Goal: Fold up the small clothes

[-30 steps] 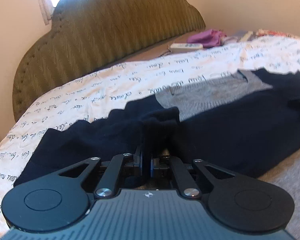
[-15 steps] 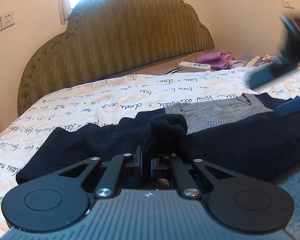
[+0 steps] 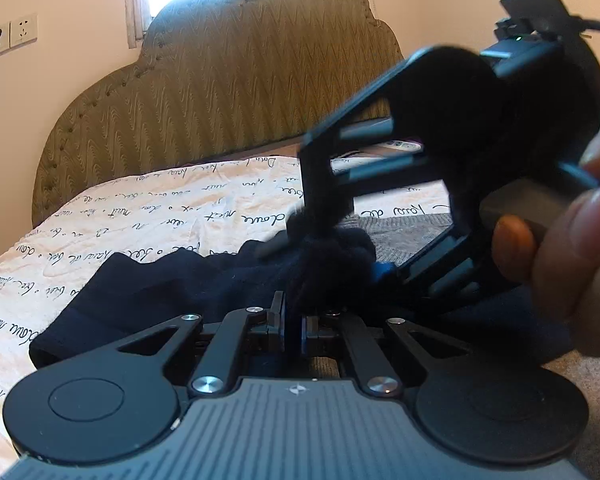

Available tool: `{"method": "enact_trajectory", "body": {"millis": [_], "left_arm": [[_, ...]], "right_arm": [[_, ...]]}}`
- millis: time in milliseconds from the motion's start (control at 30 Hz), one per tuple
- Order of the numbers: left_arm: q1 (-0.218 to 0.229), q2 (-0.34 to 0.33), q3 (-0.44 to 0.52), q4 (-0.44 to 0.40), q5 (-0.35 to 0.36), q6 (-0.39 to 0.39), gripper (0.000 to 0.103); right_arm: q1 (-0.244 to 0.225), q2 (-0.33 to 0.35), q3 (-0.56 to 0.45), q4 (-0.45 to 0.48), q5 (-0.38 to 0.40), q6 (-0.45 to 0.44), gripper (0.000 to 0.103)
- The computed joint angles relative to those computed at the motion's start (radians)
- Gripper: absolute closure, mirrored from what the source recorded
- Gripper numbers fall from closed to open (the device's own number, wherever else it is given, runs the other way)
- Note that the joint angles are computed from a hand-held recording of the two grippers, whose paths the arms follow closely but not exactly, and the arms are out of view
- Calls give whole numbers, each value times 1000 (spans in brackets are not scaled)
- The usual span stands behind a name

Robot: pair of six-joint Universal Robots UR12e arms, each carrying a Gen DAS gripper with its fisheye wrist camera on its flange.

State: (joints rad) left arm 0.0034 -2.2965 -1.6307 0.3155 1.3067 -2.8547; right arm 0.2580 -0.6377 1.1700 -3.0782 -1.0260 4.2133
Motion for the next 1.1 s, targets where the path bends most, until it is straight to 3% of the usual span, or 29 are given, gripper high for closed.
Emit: {"method": "enact_trajectory", "body": {"millis": [67,100,133,167,200,267,300,367,600,800,1100], "left_arm": [[1,1,1,-10,-5,1,97],[3,2,-1,-9,-15,-1,81],[10,2,-6,8,-46,-6,79],[17,0,-14,45,-78,-16,66],[19,-5,-22,103,-82,-28,36],[23,-22,-36,252,-81,-76,1],[24,-30,-39,310,-77,-97,0],[26,-33,-41,332,-83,-106,0],[25,-27,-31,258,-64,-142,0],[25,-18,-26,195,-65,-130,0],[22,-13,-20,142,-38,-134,0]], "right_arm": [[6,1,-4,19,-31,-36,80],[7,-1,1,22,-38,-50,84],[7,-3,6,21,-47,-57,89],[8,-6,15,7,-59,-58,90],[7,-10,24,-16,-68,-62,92],[4,-23,44,-44,-83,-82,96],[1,-31,54,-53,-85,-96,96],[-4,-49,72,-67,-99,-125,97],[-49,-166,224,-66,-152,-242,97],[-93,-252,376,-77,-243,-245,97],[-127,-287,469,-99,-275,-240,97]]}}
